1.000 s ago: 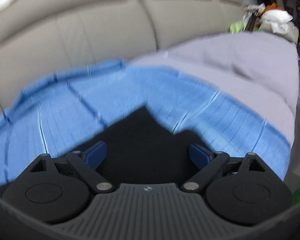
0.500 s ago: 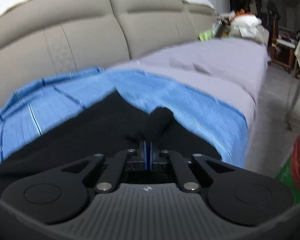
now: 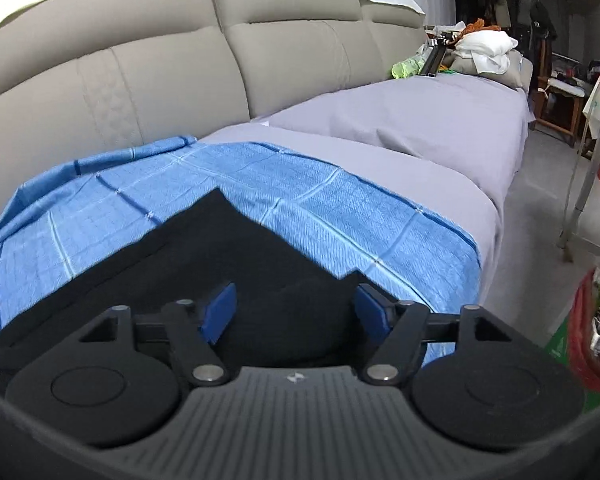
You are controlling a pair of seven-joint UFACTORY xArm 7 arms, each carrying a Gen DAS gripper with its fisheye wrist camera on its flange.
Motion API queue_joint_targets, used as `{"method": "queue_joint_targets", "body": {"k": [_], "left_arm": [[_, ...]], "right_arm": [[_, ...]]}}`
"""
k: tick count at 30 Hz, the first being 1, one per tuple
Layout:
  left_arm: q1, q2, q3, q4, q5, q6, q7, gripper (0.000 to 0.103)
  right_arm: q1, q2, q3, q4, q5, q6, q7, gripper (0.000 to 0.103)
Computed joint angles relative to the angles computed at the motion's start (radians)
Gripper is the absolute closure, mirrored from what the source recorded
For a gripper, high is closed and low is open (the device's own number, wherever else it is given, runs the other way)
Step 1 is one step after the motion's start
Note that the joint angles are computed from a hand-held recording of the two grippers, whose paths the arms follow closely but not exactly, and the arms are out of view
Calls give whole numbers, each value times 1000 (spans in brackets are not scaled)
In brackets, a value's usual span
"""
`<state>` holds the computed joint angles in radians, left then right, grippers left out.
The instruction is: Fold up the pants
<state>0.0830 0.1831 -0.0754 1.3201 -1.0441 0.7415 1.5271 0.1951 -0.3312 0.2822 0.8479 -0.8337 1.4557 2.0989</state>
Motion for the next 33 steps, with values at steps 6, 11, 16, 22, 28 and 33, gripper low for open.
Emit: {"method": "queue_joint_targets", "body": {"k": [6,11,16,22,28,33], "left_arm": [[2,1,-2,1,-6,-4,9,57],[0,2,-4,-3,-16,-10,26,56],[-1,-2,-4,-8,-17,-10,30,56],[-6,-6,-3,-15,-20,-21,32,56],[-12,-14,-1,-26,-27,-34,33,55],[-12,-13,0,-23,-25,-28,30,55]], "right_arm": [[-33,-16,-63,-77,34,-170,-142,22],[-52,-99,-13,-149,2,-232,-54,89],[-84,-113,20,-146,-69,-213,-24,92],[-156,-75,-31,-89,-247,-269,-88,94],[-237,19,-187,-56,-280,-540,-198,58],[-259,-46,-123,-126,-295,-483,-47,10]]}}
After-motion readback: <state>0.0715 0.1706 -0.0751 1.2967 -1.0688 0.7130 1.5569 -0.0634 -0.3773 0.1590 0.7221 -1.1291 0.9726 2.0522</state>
